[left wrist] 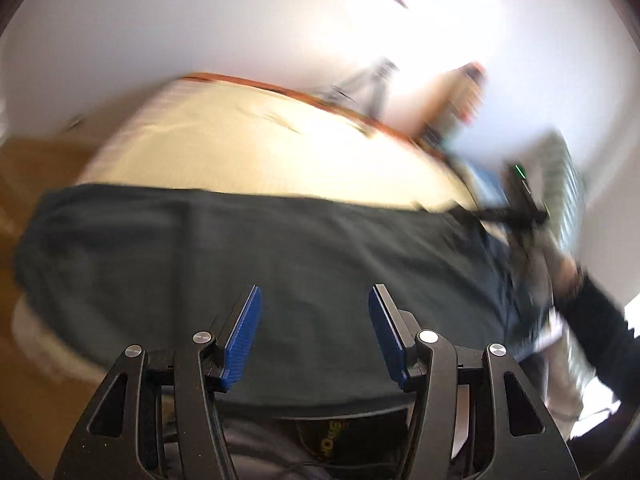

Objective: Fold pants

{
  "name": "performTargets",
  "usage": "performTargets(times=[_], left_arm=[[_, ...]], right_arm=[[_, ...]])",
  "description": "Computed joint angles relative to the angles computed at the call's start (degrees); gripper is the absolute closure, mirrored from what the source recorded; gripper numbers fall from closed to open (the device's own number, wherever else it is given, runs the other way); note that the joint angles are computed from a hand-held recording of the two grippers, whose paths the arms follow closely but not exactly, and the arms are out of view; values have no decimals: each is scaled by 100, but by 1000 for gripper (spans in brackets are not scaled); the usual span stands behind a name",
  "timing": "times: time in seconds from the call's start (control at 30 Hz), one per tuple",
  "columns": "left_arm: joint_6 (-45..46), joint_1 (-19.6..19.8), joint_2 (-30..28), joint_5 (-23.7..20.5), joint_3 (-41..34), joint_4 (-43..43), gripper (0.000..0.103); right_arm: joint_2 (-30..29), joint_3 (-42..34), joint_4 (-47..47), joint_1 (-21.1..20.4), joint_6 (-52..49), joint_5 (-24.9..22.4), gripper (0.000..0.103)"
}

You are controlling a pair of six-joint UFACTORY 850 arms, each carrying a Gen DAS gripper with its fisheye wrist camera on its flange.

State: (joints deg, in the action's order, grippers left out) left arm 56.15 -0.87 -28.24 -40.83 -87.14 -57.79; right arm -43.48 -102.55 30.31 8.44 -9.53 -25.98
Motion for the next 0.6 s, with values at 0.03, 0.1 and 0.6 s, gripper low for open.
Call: performTargets(times=[0.03,0.1,0.6], left_arm=[[-150,147,7,60,-6,-6,48],[-300,345,48,187,27,19,48],[-1687,1516,-782,-367,-510,-596,38]], right_arm=[[19,-53,-564,46,480,93,98],[-13,-167,-1359,104,1215,153,98],[500,275,-3768,619,3621,145,50]])
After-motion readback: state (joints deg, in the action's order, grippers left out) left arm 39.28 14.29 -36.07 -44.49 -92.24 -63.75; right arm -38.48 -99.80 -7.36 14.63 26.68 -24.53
